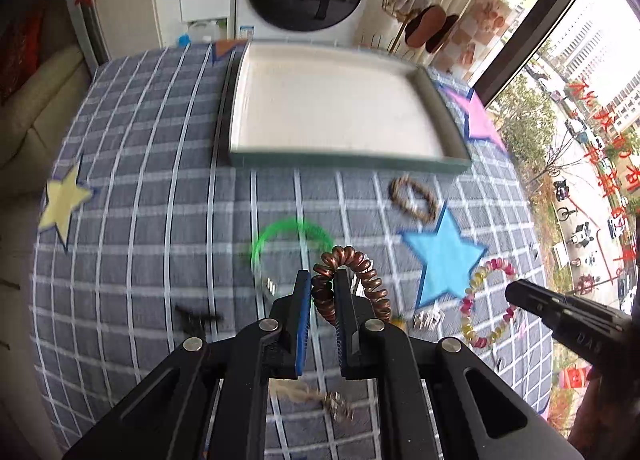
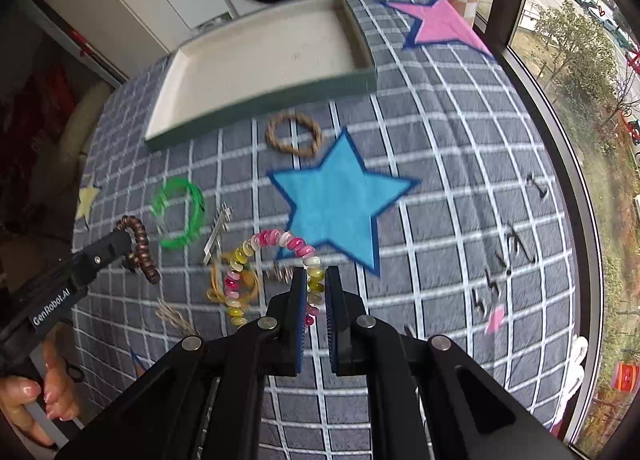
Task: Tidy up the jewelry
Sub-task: 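Carry both items into the white tray while the right tool opens, releasing the bracelet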
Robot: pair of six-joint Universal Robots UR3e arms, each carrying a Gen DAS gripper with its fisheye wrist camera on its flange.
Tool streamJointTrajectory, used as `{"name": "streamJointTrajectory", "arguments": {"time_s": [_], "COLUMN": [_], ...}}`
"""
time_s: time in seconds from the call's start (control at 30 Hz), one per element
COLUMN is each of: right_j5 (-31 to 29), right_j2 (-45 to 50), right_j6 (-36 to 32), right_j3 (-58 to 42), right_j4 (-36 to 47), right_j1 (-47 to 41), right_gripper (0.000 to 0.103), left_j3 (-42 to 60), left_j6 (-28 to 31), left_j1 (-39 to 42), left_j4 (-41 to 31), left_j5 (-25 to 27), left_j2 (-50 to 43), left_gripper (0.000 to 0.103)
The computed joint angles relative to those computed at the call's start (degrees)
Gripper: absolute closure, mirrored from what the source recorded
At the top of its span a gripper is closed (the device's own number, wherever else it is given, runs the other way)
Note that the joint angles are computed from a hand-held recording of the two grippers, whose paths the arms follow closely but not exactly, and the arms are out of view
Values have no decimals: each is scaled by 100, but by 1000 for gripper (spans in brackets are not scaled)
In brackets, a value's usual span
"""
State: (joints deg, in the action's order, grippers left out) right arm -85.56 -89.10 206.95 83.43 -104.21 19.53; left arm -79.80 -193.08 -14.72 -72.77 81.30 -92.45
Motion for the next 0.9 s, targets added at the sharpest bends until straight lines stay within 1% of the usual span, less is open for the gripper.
{"name": "streamJointTrajectory", "arguments": {"time_s": [0.03, 0.07, 0.2, 0.43, 0.57, 0.6, 0.67, 0.9], "right_j5": [61, 178, 354, 676, 831, 860, 863, 763], "right_j2": [-241, -307, 80, 1437, 2359, 2640, 3032, 4393], "right_j6": [-184, -342, -712, -944, -895, -882, -884, -1054], "right_j3": [-65, -60, -795, -2357, -3420, -3747, -4218, -5985], "right_j4": [335, 256, 419, 450, 660, 724, 818, 1329], "right_j1": [-213, -364, -733, -1044, -1136, -1159, -1168, -1210], "right_gripper": [94, 94, 94, 94, 94, 94, 94, 94], "left_j3": [195, 346, 1317, 3030, 3801, 4142, 4355, 6288], "left_j6": [47, 79, 186, 216, 188, 185, 157, 217], "left_j1": [47, 75, 103, 154, 132, 142, 130, 64], "left_j4": [-22, -29, -92, -250, -383, -450, -436, -1114], "left_j5": [-18, -19, 90, 314, 513, 536, 606, 858], "left_j2": [-112, -200, -870, -2282, -3071, -3369, -3609, -5029], "left_gripper": [80, 80, 80, 80, 80, 80, 80, 80]}}
